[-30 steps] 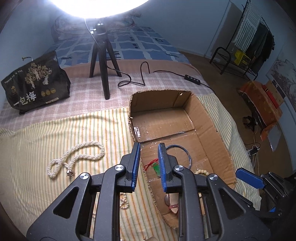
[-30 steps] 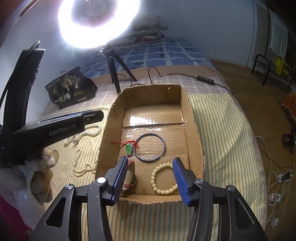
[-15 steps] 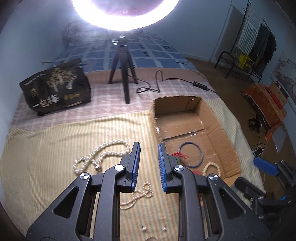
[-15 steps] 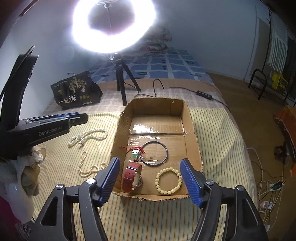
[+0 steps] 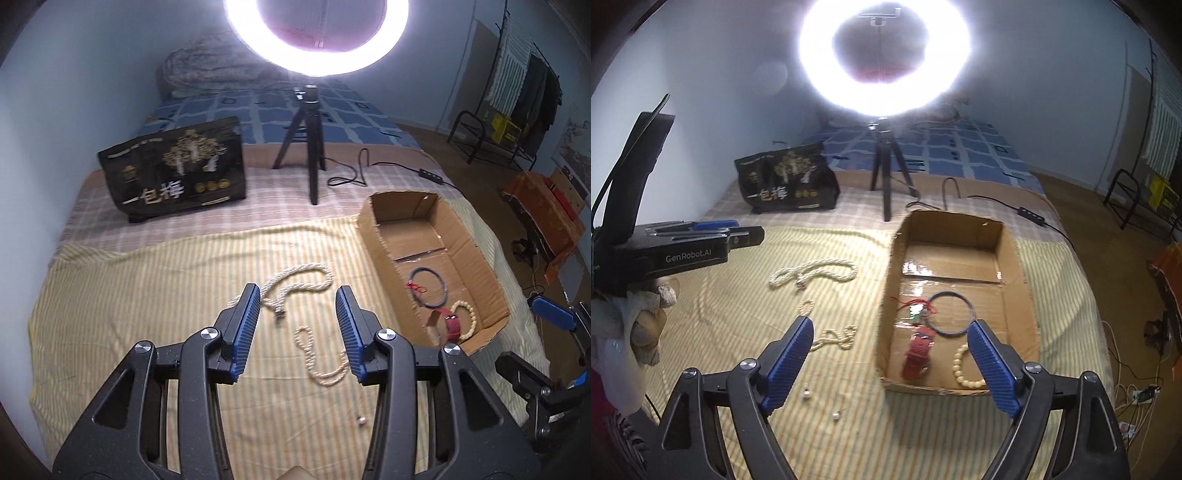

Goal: Organize jewelry
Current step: 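Withdraw both tools from the box toward the pearl necklaces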

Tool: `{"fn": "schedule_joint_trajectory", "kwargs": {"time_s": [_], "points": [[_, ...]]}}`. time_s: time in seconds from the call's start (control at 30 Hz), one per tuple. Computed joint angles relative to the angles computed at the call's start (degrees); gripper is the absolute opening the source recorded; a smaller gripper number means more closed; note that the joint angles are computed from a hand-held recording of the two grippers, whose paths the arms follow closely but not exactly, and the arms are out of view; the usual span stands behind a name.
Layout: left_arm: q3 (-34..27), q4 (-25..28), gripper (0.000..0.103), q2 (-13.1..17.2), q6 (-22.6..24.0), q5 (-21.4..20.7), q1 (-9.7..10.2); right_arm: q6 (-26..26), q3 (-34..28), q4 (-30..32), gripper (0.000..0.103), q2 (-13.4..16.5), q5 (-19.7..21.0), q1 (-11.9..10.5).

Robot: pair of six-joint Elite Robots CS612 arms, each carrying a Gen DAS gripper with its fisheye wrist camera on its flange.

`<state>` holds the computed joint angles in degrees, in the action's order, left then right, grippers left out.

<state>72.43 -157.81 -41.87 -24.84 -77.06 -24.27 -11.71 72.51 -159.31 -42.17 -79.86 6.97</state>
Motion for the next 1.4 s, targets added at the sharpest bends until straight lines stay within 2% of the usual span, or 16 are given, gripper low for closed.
{"fn": "schedule_joint_trajectory", "kwargs": {"time_s": [0.2, 0.5, 0.63, 0.8, 0.93, 1.03, 1.1, 1.13, 1.23, 1.3, 1.4], "points": [[2.7, -0.2, 0.043, -1.1, -0.8, 0.4, 0.75, -1.7, 0.7, -0.9, 0.087, 0.0, -0.7, 1.4], [5.2, 0.2, 0.043, -1.9, -2.5, -0.5, 1.98, -1.9, 1.5, -2.6, 0.088, 0.2, -0.6, 2.0], [5.6, 0.3, 0.043, -2.0, -3.7, -1.4, 2.55, -2.0, 1.3, -0.3, 0.098, 0.3, 1.3, 1.7], [5.2, 1.1, 0.043, -1.5, -4.8, -3.2, 3.26, -3.8, 1.1, 3.6, 0.098, 0.2, 1.5, 1.7], [4.7, 2.1, 0.043, -0.9, -5.8, -4.6, 3.61, -2.8, 0.9, 7.2, 0.098, 0.3, 4.7, 1.0], [4.3, 2.6, 0.043, -0.6, -5.7, -5.2, 3.68, -1.2, 0.4, 10.7, 0.092, 0.5, 7.3, 0.2], [4.1, 2.8, 0.043, -0.4, -5.5, -5.9, 3.7, -1.0, -0.1, 13.2, 0.082, 0.8, 8.4, -0.1], [4.0, 2.9, 0.043, -0.4, -5.5, -6.3, 3.7, -1.1, -0.2, 14.2, 0.08, 0.9, 8.7, -0.3], [3.5, 3.4, 0.043, 0.0, -5.0, -7.7, 3.58, -2.2, -0.5, 17.1, 0.069, 1.2, 8.9, -0.5], [3.0, 4.2, 0.043, 0.4, -4.2, -8.3, 3.3, -3.4, -0.7, 18.9, 0.058, 1.5, 8.9, -0.5], [2.1, 5.5, 0.043, 1.1, -3.0, -9.5, 2.86, -4.9, -0.8, 20.6, 0.05, 1.9, 8.1, -0.4]]}}
